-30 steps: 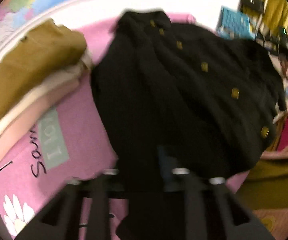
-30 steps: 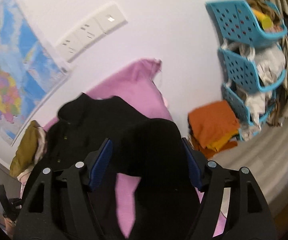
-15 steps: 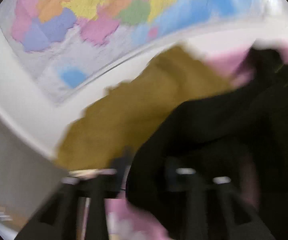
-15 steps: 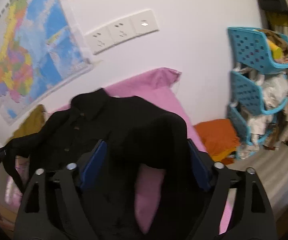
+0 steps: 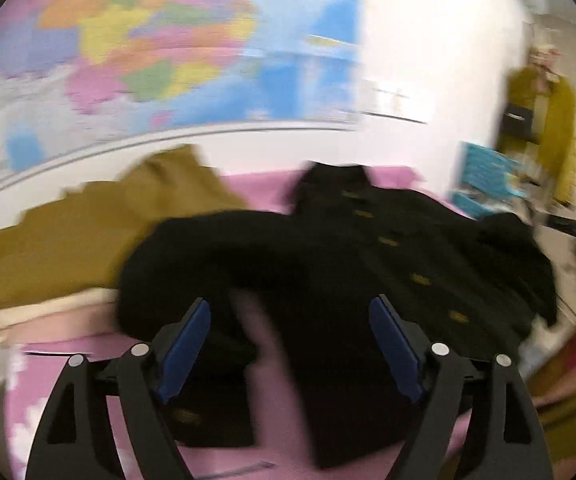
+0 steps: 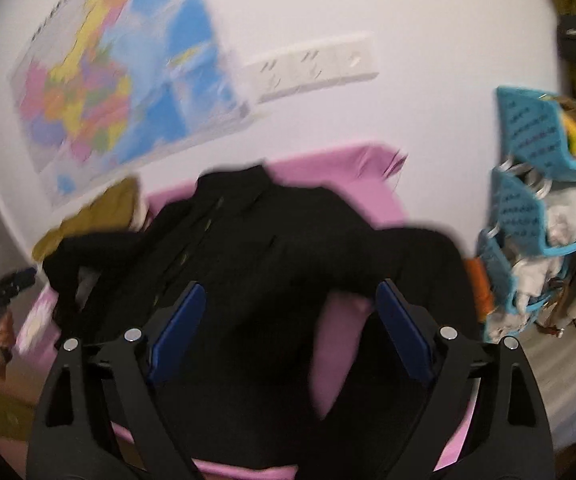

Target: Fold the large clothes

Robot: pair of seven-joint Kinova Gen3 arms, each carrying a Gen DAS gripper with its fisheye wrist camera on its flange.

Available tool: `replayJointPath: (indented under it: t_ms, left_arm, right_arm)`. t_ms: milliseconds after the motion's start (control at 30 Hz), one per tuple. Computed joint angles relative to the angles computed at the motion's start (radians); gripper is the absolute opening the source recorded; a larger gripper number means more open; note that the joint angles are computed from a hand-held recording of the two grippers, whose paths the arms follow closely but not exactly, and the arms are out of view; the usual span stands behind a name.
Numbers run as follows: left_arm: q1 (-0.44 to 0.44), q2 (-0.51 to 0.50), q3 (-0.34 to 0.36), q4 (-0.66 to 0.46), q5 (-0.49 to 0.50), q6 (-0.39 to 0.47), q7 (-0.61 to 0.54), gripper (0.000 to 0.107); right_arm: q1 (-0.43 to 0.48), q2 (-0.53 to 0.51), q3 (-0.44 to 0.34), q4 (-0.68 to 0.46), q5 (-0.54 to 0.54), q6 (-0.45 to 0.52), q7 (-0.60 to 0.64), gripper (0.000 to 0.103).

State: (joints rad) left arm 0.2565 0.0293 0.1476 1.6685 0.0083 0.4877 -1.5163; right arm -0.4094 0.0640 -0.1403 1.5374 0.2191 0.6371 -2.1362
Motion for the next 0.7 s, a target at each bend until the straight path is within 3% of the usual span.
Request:
replayJointPath:
  t_ms: [67, 167, 233, 333, 433, 500, 600, 667, 700]
  left_arm:
    - [0.048, 0.019, -0.010, 0.000, 0.033, 0.032, -0.052, 0.083]
    - [0.091, 0.095, 0.008, -0.046, -0.005, 0.120, -0.034, 0.083]
    - [0.067, 0.144, 0.029, -0.077, 0.018, 0.165, -0.020, 0.083]
    - [0.065, 0.157, -0.004, -0.077, 0.088, 0.196, 0.007, 0.083]
    - [0.009, 0.148, 0.011, -0.051, 0.188, 0.195, -0.038, 0.093]
    - [-0.053, 0.163, 0.066, -0.042, 0.269, 0.208, -0.074, 0.095]
    - [-0.037, 0.159, 0.056, -0.031, 0.325, 0.185, -0.132, 0.095]
    - [-0.018, 0.165, 0.053, -0.037, 0.310, 0.185, -0.109, 0.094]
    - [0.017, 0.167, 0.027, -0.043, 0.283, 0.185, -0.075, 0.086]
  right_arm:
    - [0.048, 0.030, -0.057, -0.009, -0.068, 0.033, 0.065, 0.086]
    - [0.166, 0.084, -0.167, -0.011, -0.190, 0.060, 0.162, 0.086]
    - [0.186, 0.105, -0.159, -0.007, -0.269, 0.074, 0.215, 0.086]
    - [0.113, 0.124, -0.044, 0.016, -0.370, 0.076, 0.270, 0.086]
    - [0.088, 0.109, -0.001, 0.073, -0.462, 0.015, 0.344, 0.091]
    - [0.114, 0.103, -0.018, 0.094, -0.523, -0.007, 0.413, 0.091]
    - [0.188, 0.100, -0.080, 0.117, -0.645, -0.025, 0.519, 0.086]
    - [0.190, 0.095, -0.070, 0.134, -0.695, -0.034, 0.582, 0.083]
    - [0.218, 0.093, -0.086, 0.146, -0.735, -0.041, 0.611, 0.074]
